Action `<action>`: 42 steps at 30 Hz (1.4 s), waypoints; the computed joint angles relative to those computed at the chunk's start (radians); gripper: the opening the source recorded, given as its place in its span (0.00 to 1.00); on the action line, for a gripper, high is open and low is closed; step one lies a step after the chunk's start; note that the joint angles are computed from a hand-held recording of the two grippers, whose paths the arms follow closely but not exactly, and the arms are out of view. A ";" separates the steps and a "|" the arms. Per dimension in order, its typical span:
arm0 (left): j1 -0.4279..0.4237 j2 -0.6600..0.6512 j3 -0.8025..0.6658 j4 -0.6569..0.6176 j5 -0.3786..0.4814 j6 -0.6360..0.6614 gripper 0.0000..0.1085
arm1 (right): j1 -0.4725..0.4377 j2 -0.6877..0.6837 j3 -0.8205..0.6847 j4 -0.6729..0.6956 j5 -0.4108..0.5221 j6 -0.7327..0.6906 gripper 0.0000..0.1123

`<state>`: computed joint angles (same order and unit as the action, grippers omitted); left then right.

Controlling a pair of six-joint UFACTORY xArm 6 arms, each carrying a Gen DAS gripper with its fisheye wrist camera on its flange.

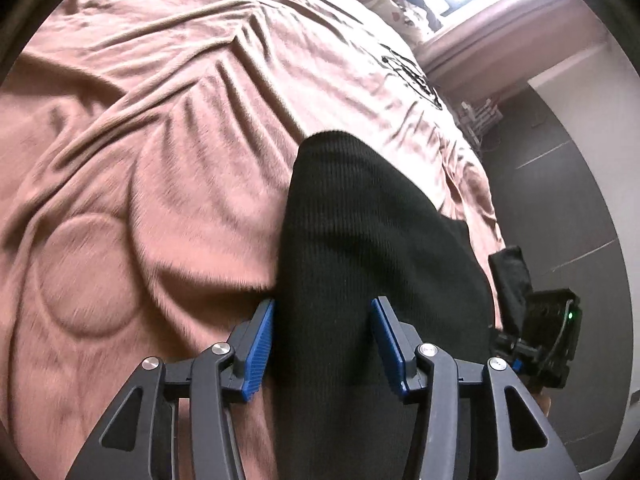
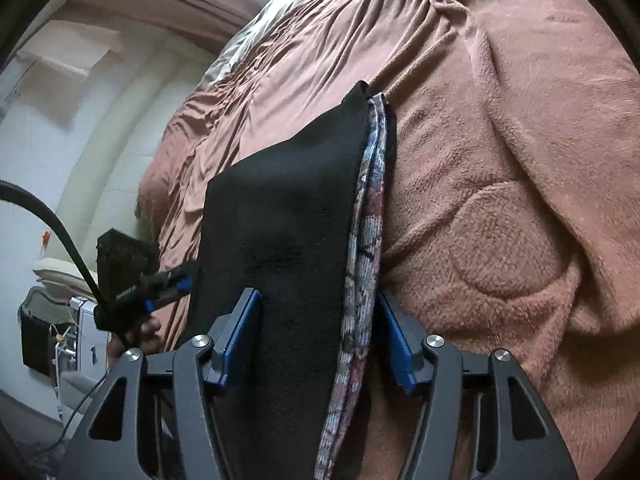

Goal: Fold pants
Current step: 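Grasp the folded pants end with the left gripper while the right gripper holds the edge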

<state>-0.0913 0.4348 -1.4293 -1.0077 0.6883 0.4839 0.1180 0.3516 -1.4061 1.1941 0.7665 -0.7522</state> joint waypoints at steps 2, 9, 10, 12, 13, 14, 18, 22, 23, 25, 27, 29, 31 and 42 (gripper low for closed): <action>-0.003 0.020 -0.030 0.017 0.002 -0.019 0.38 | 0.004 0.017 -0.025 -0.013 -0.002 0.017 0.51; 0.018 0.019 -0.047 -0.062 0.030 0.004 0.08 | 0.014 0.046 -0.070 -0.019 0.008 0.059 0.40; 0.025 0.006 -0.034 -0.076 0.029 0.017 0.08 | 0.019 0.043 -0.069 -0.023 0.002 0.060 0.39; 0.031 -0.015 -0.013 -0.084 0.019 0.026 0.08 | 0.026 0.041 -0.074 -0.015 0.009 0.052 0.35; 0.036 -0.022 -0.006 -0.087 0.019 0.029 0.08 | 0.027 0.041 -0.078 -0.002 0.018 0.041 0.33; 0.040 -0.024 -0.004 -0.084 0.026 0.029 0.08 | 0.029 0.042 -0.083 0.006 0.025 0.030 0.33; 0.039 -0.010 -0.016 -0.031 0.044 -0.013 0.09 | 0.021 0.079 -0.127 -0.052 0.043 0.106 0.39; 0.024 0.010 -0.036 0.014 0.029 -0.050 0.11 | 0.010 0.072 -0.125 -0.089 0.036 0.140 0.50; 0.023 0.013 -0.038 0.019 0.029 -0.054 0.12 | 0.008 0.066 -0.120 -0.095 0.036 0.144 0.51; 0.025 0.025 -0.047 0.023 0.038 -0.059 0.15 | 0.006 0.057 -0.113 -0.110 0.035 0.156 0.55; 0.030 0.038 -0.057 0.016 0.048 -0.061 0.18 | -0.002 0.077 -0.135 -0.088 0.074 0.163 0.55; 0.034 0.049 -0.064 0.001 0.054 -0.055 0.20 | -0.012 0.114 -0.175 -0.047 0.122 0.147 0.55; 0.037 0.060 -0.071 -0.015 0.063 -0.044 0.21 | -0.016 0.146 -0.214 -0.026 0.150 0.146 0.56; 0.036 0.069 -0.093 -0.057 0.061 -0.015 0.13 | -0.011 0.167 -0.238 0.005 0.156 0.078 0.27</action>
